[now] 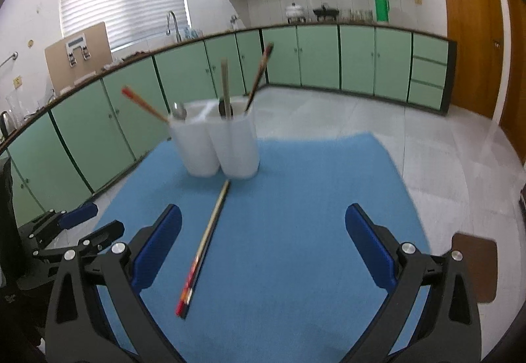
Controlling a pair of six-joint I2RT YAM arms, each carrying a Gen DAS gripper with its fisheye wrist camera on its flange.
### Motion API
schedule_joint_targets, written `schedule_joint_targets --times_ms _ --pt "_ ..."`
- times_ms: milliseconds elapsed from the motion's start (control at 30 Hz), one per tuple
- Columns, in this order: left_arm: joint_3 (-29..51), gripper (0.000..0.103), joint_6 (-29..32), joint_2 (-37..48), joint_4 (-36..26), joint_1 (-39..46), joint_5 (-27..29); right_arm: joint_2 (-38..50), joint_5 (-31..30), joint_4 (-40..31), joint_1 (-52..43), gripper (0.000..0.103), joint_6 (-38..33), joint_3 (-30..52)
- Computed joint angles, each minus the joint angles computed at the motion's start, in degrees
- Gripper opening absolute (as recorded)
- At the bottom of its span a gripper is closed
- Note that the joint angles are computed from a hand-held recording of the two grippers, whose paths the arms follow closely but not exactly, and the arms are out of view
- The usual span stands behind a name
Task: Organize utensils
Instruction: 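Move both open tools back to the last two chopsticks, then grasp the black chopstick with the right tool while the left grasps the red-patterned one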
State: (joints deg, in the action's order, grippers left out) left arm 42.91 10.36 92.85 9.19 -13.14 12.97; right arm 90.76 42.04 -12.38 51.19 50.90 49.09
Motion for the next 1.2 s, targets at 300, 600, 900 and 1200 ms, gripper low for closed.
schedule_joint_targets --times_ms 300,600,900,1200 --pt "-3.5 0.066 0.4 3.3 2.2 1.1 -0.3 8.6 -4.1 1.8 3.0 0.097 4.8 0.3" --pt "-4.1 0.067 1.5 6.0 3.0 2.7 -1.8 16.3 -7.9 1.7 5.8 0.096 6.2 3.6" --pt "-3.7 0.067 1.4 7.1 2.7 5.4 -0.9 22.1 -12.3 1.0 5.5 0.078 3.3 9.0" --pt "-4.0 0.068 1.7 7.2 2.8 5.2 -0.5 23.2 -11.7 -2.2 5.7 0.074 3.0 11.1"
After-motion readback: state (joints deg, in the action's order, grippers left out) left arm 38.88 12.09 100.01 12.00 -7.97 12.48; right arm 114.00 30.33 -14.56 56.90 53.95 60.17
